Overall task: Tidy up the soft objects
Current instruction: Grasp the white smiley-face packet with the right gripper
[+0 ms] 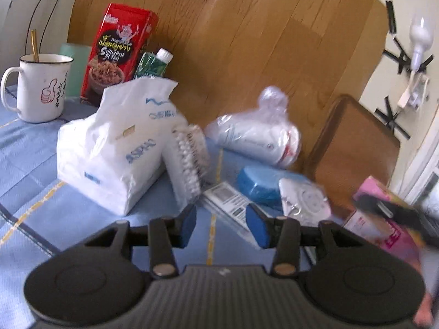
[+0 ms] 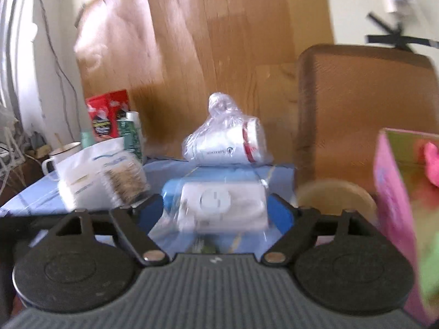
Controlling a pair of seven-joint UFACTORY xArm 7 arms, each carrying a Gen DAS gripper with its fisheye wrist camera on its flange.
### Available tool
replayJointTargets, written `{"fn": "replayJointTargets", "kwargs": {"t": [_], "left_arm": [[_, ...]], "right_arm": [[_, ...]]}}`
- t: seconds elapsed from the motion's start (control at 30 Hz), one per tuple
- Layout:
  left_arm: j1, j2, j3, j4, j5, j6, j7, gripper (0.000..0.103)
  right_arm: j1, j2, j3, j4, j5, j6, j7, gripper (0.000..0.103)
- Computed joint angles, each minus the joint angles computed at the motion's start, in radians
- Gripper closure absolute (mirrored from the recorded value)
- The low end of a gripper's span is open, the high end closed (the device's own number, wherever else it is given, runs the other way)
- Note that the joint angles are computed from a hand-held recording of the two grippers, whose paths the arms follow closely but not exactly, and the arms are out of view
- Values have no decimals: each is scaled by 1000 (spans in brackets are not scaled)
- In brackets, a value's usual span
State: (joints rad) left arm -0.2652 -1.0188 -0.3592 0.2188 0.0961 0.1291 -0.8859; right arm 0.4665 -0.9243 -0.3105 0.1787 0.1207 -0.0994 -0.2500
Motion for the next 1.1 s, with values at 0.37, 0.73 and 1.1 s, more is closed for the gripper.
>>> {"fn": "replayJointTargets", "kwargs": {"t": [0.37,0.73,1.1], "left_arm": [[-3,36,29,-21,-30,-94,-18,57],[-27,30,61,-27,-48,-85,-1,57],[-7,-40,39,-40,-63,-17,-29,53]], "right_arm": [[100,478,-148,527,328,459,29,14],[23,-43,-37,194,320,791,-193,14],[2,-139,166,22,188,477,-482,7]]}}
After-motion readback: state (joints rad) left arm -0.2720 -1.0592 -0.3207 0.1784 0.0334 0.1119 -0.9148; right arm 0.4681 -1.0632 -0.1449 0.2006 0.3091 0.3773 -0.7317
